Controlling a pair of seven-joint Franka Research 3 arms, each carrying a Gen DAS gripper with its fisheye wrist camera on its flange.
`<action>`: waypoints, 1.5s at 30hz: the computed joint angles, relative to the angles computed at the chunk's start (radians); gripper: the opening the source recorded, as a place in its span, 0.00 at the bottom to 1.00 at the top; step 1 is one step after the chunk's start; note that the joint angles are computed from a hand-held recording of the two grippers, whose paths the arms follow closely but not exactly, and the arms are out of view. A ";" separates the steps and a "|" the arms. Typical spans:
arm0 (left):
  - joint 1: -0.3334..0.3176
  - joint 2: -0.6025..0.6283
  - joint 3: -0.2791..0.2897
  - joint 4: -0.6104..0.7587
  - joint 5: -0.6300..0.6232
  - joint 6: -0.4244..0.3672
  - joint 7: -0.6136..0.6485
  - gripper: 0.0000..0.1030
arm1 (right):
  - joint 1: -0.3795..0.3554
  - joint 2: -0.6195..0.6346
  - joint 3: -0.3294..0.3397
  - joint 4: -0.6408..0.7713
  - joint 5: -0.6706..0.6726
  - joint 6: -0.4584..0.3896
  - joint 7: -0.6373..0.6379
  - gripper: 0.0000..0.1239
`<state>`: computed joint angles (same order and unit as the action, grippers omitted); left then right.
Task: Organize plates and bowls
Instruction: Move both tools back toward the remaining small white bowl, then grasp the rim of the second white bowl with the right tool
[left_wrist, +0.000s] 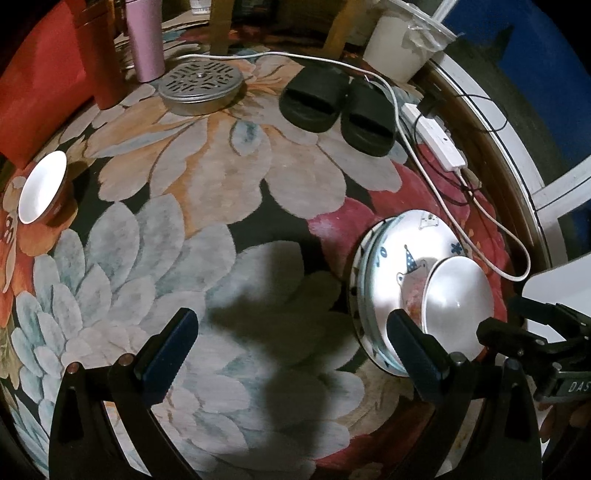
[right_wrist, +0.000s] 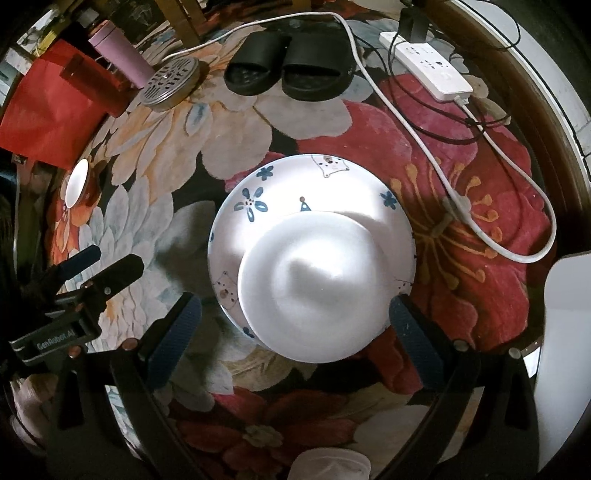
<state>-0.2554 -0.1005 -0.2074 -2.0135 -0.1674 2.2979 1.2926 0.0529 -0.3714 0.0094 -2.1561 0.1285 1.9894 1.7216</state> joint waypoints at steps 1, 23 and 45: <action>0.002 -0.002 0.002 -0.004 -0.001 0.003 -0.001 0.99 | 0.002 0.002 0.004 0.002 -0.005 0.001 0.001 0.83; 0.111 -0.099 0.109 -0.194 -0.074 0.112 0.032 0.99 | 0.116 0.151 0.063 0.120 -0.024 0.059 0.004 0.83; 0.349 -0.014 0.206 -0.172 0.029 0.172 0.009 0.98 | 0.298 0.661 0.095 0.579 0.137 0.173 -0.071 0.79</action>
<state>0.0932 -0.1149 -0.0010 -2.1852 -0.1383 2.4697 1.3017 0.3512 0.2894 0.1040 -1.5774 0.2657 2.1629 1.6504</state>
